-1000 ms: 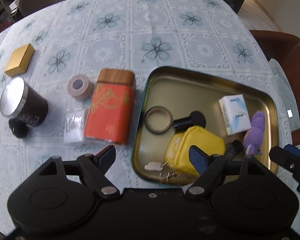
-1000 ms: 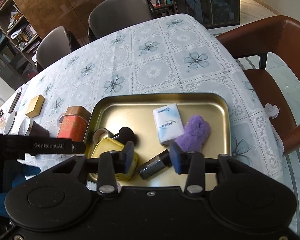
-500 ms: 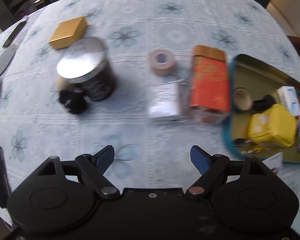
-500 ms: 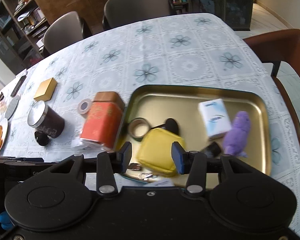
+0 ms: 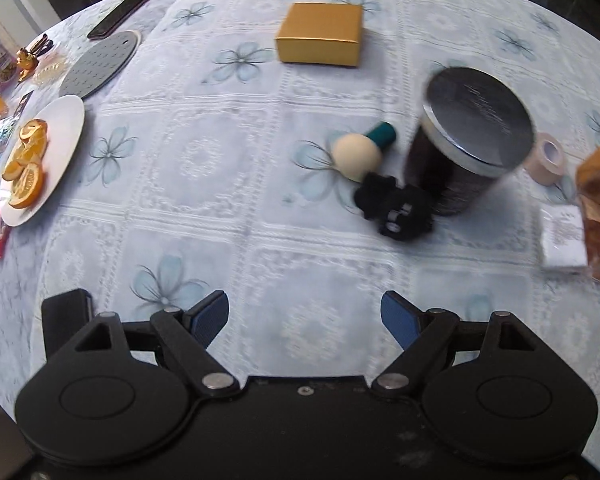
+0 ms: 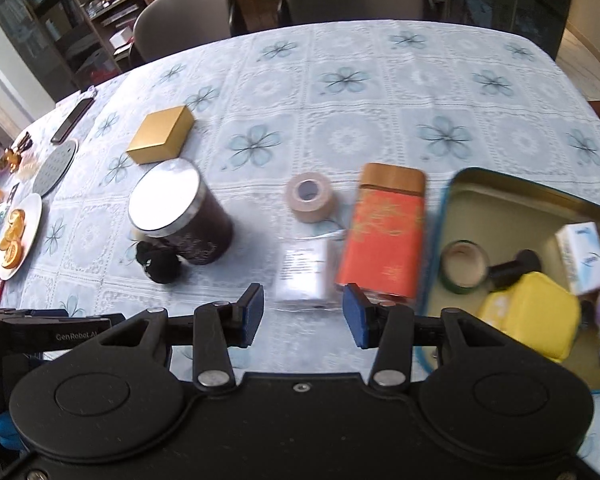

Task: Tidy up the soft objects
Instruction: 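Withdraw both grippers toward the beige sponge and black plush keychain, then grasp the black plush keychain with the right gripper while the left gripper grasps the beige sponge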

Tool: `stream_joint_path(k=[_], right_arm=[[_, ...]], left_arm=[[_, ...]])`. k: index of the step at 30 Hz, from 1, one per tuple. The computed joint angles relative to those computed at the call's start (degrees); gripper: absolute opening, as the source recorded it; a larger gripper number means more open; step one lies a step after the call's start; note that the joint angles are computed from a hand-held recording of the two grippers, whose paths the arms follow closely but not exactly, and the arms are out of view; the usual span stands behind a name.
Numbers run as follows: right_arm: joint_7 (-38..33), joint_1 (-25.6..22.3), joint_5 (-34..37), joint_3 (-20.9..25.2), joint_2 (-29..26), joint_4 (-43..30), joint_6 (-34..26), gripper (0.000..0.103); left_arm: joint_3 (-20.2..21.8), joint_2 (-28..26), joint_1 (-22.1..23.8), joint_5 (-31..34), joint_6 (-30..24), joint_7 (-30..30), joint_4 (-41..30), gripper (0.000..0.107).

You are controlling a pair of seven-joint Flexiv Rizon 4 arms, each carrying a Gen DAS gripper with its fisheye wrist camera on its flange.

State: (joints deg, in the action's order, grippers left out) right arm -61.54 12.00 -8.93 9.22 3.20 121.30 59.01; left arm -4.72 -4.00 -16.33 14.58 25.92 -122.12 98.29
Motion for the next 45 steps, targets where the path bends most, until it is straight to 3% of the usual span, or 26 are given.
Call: stream_joint_path(k=[8, 12, 19, 23, 27, 32, 35, 37, 42, 45], right_arm=[[5.1, 3.1, -3.5, 1.5, -4.2, -1.1, 2.1, 0.047], [9.6, 4.5, -9.5, 1.4, -6.5, 0.3, 6.0, 0.047], [12.6, 6.9, -13.4, 1.4, -9.5, -0.2, 6.4, 0.047], [13.2, 7.6, -12.7, 1.4, -10.1, -0.6, 6.0, 0.047], [16.0, 8.2, -15.7, 0.5, -11.0, -0.4, 7.3, 0.047], [17.8, 8.8, -18.3, -0.2, -13.0, -1.8, 7.5, 0.047], [17.6, 9.2, -18.5, -0.3, -14.3, -3.1, 7.6, 0.047], [17.3, 9.7, -19.2, -0.5, -15.4, -3.9, 7.6, 0.047], [17.3, 11.2, -22.1, -1.7, -18.3, -5.8, 7.4, 0.048], [17.9, 11.9, -24.2, -2.6, -19.7, -6.6, 6.8, 0.048]], left_arm=[[2.0, -3.6, 3.9, -3.3, 4.9, 8.0, -2.0, 0.082], [2.4, -7.2, 5.3, -6.6, 7.1, 13.3, -5.0, 0.082], [2.4, -13.2, 5.9, -11.4, 7.7, 22.6, -9.5, 0.086], [2.1, -14.0, 6.9, -17.4, 10.3, 26.9, -7.9, 0.09], [1.6, -14.2, 8.3, -23.9, 11.6, 30.3, -5.7, 0.084], [4.0, -13.3, 7.2, -21.1, 14.2, 25.7, -4.8, 0.085], [7.6, -13.1, 4.4, -7.6, 12.4, 17.1, -8.2, 0.079], [8.5, -13.2, 4.2, -2.3, 9.7, 14.5, -9.8, 0.079], [7.1, -11.3, 8.9, -9.7, 11.9, 15.4, -5.9, 0.08], [6.9, -11.2, 9.4, -9.1, 13.2, 16.2, -5.6, 0.082]])
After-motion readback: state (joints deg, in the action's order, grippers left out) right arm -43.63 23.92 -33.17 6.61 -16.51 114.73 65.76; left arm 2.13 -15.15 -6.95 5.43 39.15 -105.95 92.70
